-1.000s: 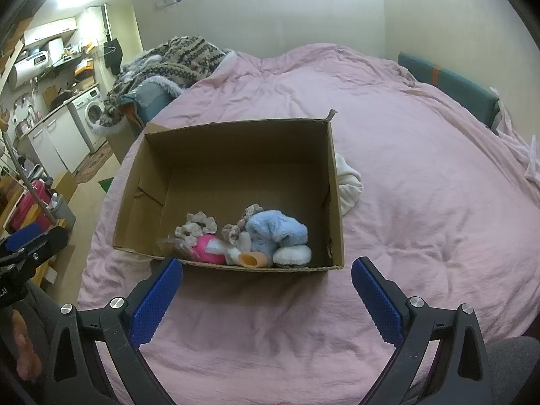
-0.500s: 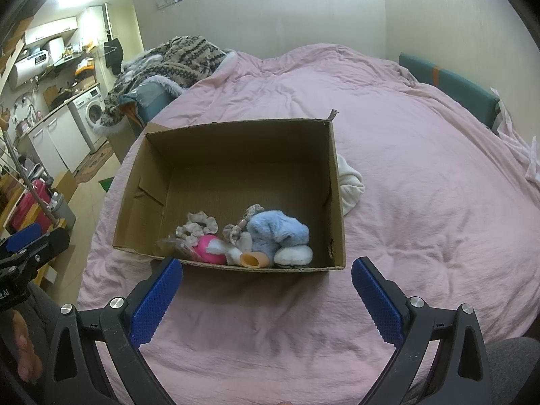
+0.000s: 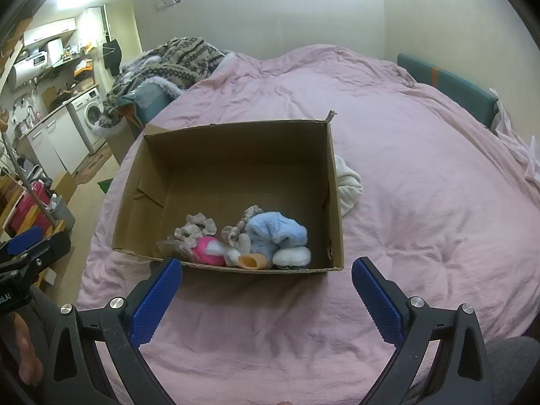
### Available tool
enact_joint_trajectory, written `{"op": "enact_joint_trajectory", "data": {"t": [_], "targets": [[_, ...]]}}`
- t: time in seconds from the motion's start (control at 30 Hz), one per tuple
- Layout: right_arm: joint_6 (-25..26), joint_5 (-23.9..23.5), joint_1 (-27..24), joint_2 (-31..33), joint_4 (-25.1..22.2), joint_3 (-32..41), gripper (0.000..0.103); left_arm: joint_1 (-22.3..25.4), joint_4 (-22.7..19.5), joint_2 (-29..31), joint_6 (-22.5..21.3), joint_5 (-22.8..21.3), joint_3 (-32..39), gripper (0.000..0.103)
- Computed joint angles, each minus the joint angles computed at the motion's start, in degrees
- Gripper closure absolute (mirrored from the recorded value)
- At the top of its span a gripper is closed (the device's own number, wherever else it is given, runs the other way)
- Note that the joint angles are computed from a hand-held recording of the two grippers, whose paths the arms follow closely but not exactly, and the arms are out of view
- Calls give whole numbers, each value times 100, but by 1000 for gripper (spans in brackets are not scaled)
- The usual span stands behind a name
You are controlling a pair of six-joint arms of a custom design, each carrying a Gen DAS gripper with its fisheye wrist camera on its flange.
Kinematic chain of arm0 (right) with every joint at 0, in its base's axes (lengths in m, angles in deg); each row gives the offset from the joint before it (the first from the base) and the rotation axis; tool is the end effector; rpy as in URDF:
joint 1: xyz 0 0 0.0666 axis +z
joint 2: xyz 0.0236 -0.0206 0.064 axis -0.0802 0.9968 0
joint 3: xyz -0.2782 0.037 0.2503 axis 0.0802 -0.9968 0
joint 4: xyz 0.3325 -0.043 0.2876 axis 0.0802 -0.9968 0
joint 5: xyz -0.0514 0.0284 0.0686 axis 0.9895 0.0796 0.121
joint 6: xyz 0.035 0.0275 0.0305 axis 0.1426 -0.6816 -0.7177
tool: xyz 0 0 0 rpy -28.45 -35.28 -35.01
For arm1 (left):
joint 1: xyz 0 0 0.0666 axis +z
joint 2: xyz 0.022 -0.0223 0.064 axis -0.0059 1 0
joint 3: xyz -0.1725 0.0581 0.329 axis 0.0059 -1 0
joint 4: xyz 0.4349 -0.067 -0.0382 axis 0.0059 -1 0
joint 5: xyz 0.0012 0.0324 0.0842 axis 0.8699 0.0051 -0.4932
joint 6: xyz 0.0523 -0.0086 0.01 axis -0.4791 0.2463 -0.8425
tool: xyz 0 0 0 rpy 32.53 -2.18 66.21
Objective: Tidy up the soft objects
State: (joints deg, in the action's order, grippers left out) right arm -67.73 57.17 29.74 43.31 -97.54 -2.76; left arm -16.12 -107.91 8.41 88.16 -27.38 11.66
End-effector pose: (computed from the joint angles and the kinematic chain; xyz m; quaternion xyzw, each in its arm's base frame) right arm 0.4203 0.2766 0.3850 -0.0586 0.9221 0.0760 0.3749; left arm 0.3998 -0.1053 0.3918 -0.0602 0.9144 -0.0123 0.4001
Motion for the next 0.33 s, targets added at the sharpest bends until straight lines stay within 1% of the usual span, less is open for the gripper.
{"op": "enact_joint_trajectory", "data": {"t": [0.23, 0.33], "targets": [[11, -33, -9, 6, -51, 31, 0, 7, -23, 0, 19, 18, -34, 3], [6, -76, -13, 0, -43, 26, 0, 44, -51, 6, 35, 136, -29, 3]]}}
